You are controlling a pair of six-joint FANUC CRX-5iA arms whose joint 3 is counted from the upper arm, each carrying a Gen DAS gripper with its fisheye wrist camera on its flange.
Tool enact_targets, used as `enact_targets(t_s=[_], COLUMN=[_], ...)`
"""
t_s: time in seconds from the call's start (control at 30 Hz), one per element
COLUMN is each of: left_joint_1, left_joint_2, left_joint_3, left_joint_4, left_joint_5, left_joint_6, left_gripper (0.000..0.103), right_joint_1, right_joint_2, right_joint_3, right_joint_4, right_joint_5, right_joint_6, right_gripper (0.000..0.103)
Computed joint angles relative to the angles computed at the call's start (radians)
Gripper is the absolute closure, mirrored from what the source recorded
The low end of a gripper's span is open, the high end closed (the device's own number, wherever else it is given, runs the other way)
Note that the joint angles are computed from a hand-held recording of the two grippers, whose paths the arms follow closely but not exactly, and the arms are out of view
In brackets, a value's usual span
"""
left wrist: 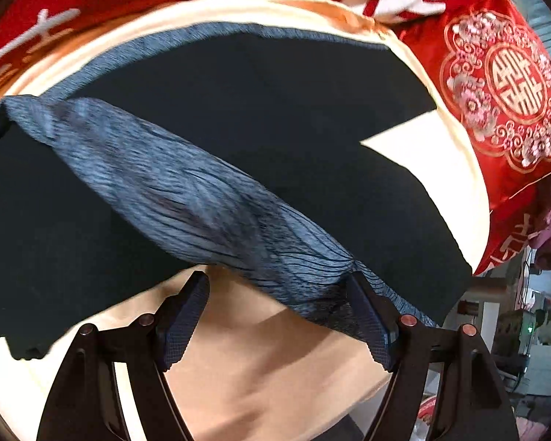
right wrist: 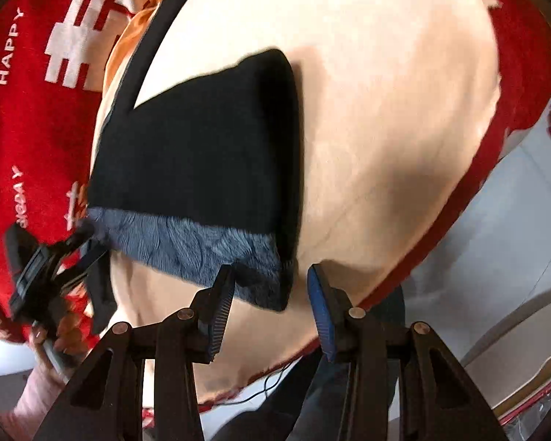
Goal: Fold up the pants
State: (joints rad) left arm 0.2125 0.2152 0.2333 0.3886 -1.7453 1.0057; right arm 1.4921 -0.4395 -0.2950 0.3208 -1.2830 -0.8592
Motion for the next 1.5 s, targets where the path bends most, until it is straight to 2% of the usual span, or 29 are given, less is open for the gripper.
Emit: enact_targets(t_s=[0.1,0.2,0.23,0.27,0.3,0.33,0.37,0.47,0.63,0.77,0.87,0.93,1.0,1.03,1.07,1.13,1.17,1.2,1.23,1.27,1.37,1.5], left_joint_1=[-0.018,-0.040,-0.045,-0.052,-0.057,-0.057,-0.056,-0.057,-0.101,-0.139,-0.170,-0.185,-0.196,-0.197,-0.195,-0.190,-0.186,-0.188,-0.187,-0.186,-0.176,-0.152], left_joint_2=[-0.009,-0.036,-0.041,-0.047,-0.044,-0.039,-0.037,-0.030,0.032,0.136,0.222,0.270,0.310,0.306,0.283,0.274,0.255,0.244,0.232,0.216,0.173,0.141], left_joint_3=[-0.020,-0.041,-0.040,-0.039,-0.032,-0.025,-0.016,0.035,0.195,0.352,0.487,0.580,0.672,0.677,0.649,0.635,0.605,0.583,0.558,0.527,0.436,0.353], left_joint_4=[0.006,-0.005,-0.013,-0.020,-0.020,-0.017,-0.010,0.022,0.072,0.084,0.051,0.002,-0.067,-0.095,-0.121,-0.146,-0.172,-0.190,-0.208,-0.233,-0.291,-0.313], left_joint_5=[0.000,0.031,0.035,0.039,0.028,0.018,0.012,0.006,0.021,0.060,0.106,0.124,0.115,0.130,0.164,0.154,0.150,0.147,0.142,0.134,0.116,0.106], left_joint_6=[0.020,0.034,0.036,0.041,0.051,0.063,0.078,0.115,0.213,0.266,0.302,0.328,0.350,0.354,0.350,0.343,0.345,0.349,0.349,0.349,0.374,0.431], left_gripper=[0.025,0.025,0.031,0.050,0.058,0.066,0.067,0.067,0.067,0.067,0.067,0.067,0.045,0.033,0.033,0.033,0.033,0.033,0.033,0.033,0.033,0.033], right_joint_1=[-0.025,-0.030,-0.020,-0.013,-0.009,-0.011,-0.013,-0.067,-0.275,-0.564,-0.805,-0.919,-1.007,-1.036,-1.049,-1.062,-1.046,-1.035,-1.023,-1.014,-0.974,-0.908], right_joint_2=[-0.048,-0.108,-0.139,-0.165,-0.193,-0.207,-0.210,-0.181,-0.089,0.030,0.183,0.274,0.395,0.465,0.502,0.588,0.624,0.630,0.622,0.610,0.572,0.509], right_joint_3=[-0.057,-0.146,-0.186,-0.218,-0.253,-0.267,-0.260,-0.172,0.044,0.243,0.443,0.540,0.664,0.736,0.770,0.856,0.895,0.904,0.898,0.885,0.849,0.708], right_joint_4=[-0.027,0.014,0.050,0.072,0.104,0.123,0.133,0.101,-0.013,-0.214,-0.431,-0.524,-0.580,-0.585,-0.588,-0.569,-0.523,-0.494,-0.475,-0.468,-0.449,-0.383], right_joint_5=[0.096,0.205,0.248,0.280,0.322,0.340,0.333,0.308,0.260,0.241,0.171,0.127,0.020,-0.051,-0.092,-0.183,-0.220,-0.222,-0.204,-0.195,-0.215,-0.282], right_joint_6=[0.085,0.034,-0.013,-0.056,-0.114,-0.146,-0.144,0.014,0.417,0.843,1.171,1.319,1.449,1.490,1.513,1.566,1.593,1.608,1.618,1.613,1.556,1.400], right_gripper=[0.058,0.056,0.058,0.076,0.087,0.089,0.091,0.092,0.092,0.092,0.092,0.092,0.092,0.087,0.087,0.080,0.066,0.058,0.046,0.041,0.041,0.046])
